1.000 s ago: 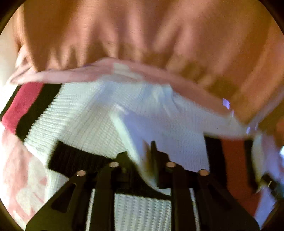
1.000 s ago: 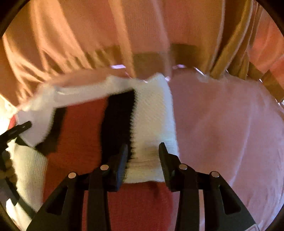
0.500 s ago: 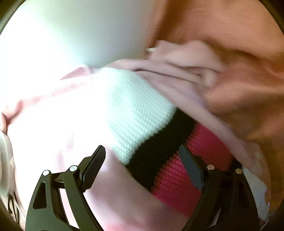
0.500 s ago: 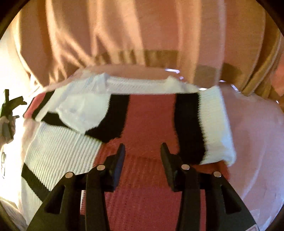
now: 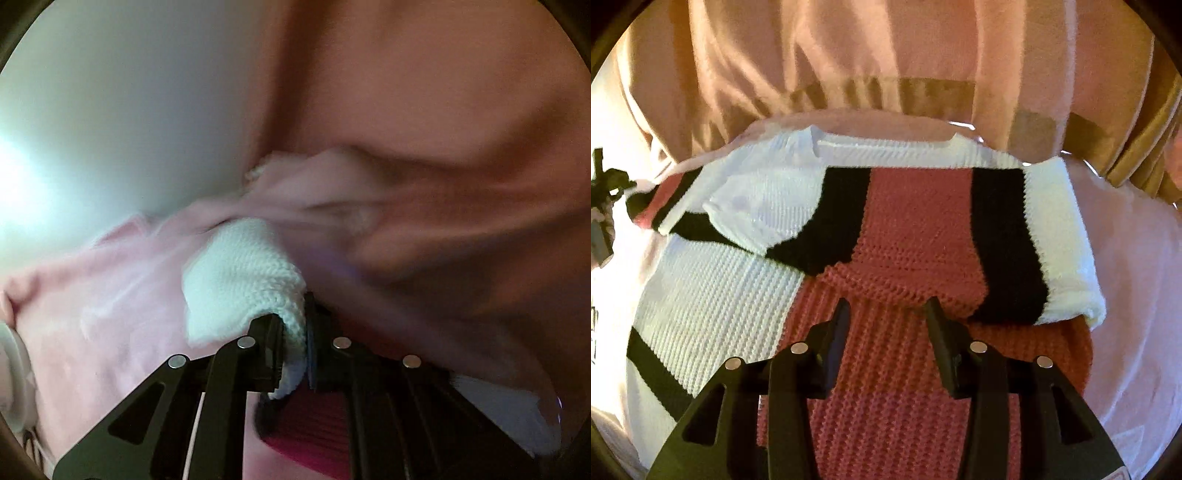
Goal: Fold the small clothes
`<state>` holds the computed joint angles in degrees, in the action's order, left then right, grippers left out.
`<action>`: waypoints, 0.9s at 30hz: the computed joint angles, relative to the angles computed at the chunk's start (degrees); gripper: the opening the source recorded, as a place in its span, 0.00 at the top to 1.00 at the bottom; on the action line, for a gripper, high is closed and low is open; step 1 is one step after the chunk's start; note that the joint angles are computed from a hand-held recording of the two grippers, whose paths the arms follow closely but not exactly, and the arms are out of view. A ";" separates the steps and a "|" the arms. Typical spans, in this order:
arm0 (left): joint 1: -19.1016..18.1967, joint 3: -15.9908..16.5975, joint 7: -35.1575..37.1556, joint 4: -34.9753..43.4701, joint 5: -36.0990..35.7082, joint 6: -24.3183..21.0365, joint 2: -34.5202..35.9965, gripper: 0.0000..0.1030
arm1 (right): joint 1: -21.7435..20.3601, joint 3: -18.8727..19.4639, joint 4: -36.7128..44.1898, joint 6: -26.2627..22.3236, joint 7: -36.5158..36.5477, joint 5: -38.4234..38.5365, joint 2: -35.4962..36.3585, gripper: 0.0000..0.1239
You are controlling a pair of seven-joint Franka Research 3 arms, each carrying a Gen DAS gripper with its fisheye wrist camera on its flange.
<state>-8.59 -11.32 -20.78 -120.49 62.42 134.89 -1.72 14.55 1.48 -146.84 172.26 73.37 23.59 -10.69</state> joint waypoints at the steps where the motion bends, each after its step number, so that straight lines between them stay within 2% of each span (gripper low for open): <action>1: -0.95 -0.99 0.50 1.84 1.30 0.04 0.36 0.92 | -0.15 -0.14 0.05 -0.08 0.16 0.07 -0.37 0.66; 4: -4.79 -3.53 3.12 9.44 3.95 1.17 3.83 0.92 | -0.04 -1.26 0.15 -0.18 -0.43 1.42 -1.78 0.65; 8: -11.43 -5.19 10.57 22.91 3.52 4.56 13.96 0.92 | 0.00 -3.06 0.27 -0.94 -1.99 3.76 -3.82 0.63; 10: -14.32 -5.73 15.23 29.45 1.16 5.15 19.94 0.92 | -0.26 -3.65 0.31 -1.12 -2.68 4.56 -4.45 0.62; 12: -17.53 -6.37 20.76 36.75 -1.75 3.66 26.96 0.92 | -1.11 -3.93 0.64 -1.94 -2.69 4.72 -4.80 0.60; 14: -19.13 -7.04 26.58 41.83 -6.07 2.85 32.78 0.91 | -1.83 -4.21 0.87 -2.51 -2.56 5.18 -4.89 0.60; 16: -19.95 -8.34 31.36 45.86 -11.35 3.17 38.22 0.85 | -3.11 -4.04 1.47 -3.97 -2.27 4.29 -4.68 0.60; 17: -19.77 -8.59 32.81 45.64 -13.25 3.91 39.02 0.85 | -4.10 -3.42 1.41 -3.61 -1.66 3.16 -4.64 0.59; 18: -20.27 -8.69 33.60 45.30 -15.16 2.80 39.51 0.82 | -5.27 -2.59 1.40 -3.34 -0.75 1.50 -4.59 0.58; 19: -20.59 -8.15 33.17 43.80 -16.01 2.83 38.72 0.65 | -5.71 -2.34 1.34 -3.13 -0.41 0.70 -4.62 0.57; 20: -20.78 -7.13 31.94 41.03 -15.99 3.68 36.62 0.54 | -5.17 -3.05 1.51 -2.99 -1.18 1.29 -4.60 0.56; 21: -21.91 -5.77 29.62 38.43 -15.23 3.91 34.43 0.36 | -3.88 -4.41 1.84 -3.36 -2.75 3.15 -4.59 0.55; 24: -26.40 -0.05 19.02 27.34 -8.27 4.54 24.03 0.21 | -1.30 -6.40 2.83 -3.97 -6.80 8.22 -4.51 0.52; 27: -27.41 0.85 14.58 20.68 -4.60 -0.17 16.89 0.17 | 0.69 -5.49 2.96 -2.82 -9.51 11.18 -4.56 0.50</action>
<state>-36.01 -10.47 -6.21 -99.81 57.82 134.71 15.17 15.24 -4.01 -143.88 169.44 63.85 34.77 -15.25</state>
